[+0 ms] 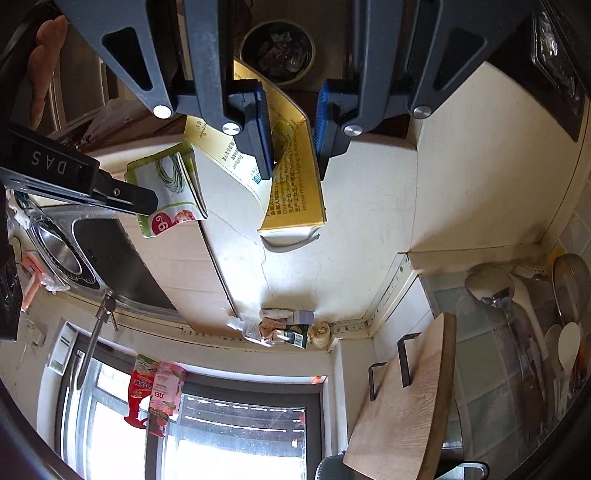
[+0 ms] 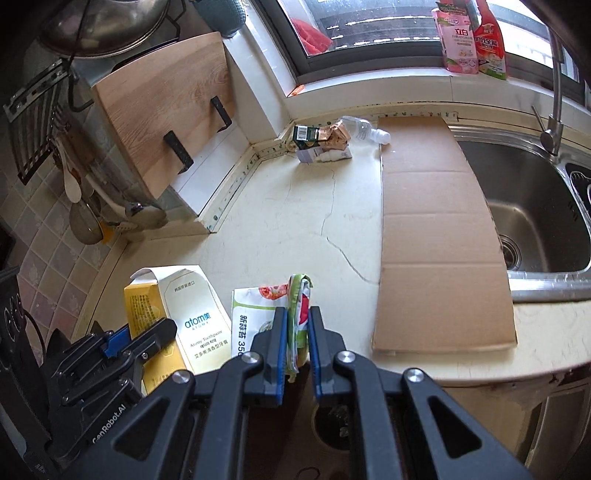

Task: Collect trash
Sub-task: 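Carry the yellow box and juice pouch down over the floor bin with both tools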

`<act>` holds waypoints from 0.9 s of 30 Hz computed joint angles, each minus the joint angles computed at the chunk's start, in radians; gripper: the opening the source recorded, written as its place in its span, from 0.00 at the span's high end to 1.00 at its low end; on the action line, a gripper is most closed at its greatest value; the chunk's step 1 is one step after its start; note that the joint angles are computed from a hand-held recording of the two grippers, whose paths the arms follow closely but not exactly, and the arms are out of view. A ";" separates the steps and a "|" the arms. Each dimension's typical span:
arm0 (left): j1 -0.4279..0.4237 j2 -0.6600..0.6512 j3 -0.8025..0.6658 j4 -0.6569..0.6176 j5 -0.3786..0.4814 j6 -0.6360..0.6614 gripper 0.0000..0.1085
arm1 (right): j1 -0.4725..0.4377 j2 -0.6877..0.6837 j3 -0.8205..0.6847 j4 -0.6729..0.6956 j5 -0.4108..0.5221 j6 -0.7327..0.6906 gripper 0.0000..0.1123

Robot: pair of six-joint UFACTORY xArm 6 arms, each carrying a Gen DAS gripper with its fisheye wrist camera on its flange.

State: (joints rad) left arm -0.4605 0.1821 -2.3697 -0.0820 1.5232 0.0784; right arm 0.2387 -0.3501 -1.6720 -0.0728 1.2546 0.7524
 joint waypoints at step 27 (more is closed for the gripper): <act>0.005 -0.564 1.285 0.003 -0.240 0.030 0.83 | 0.201 -0.293 0.784 0.138 -0.124 0.247 0.90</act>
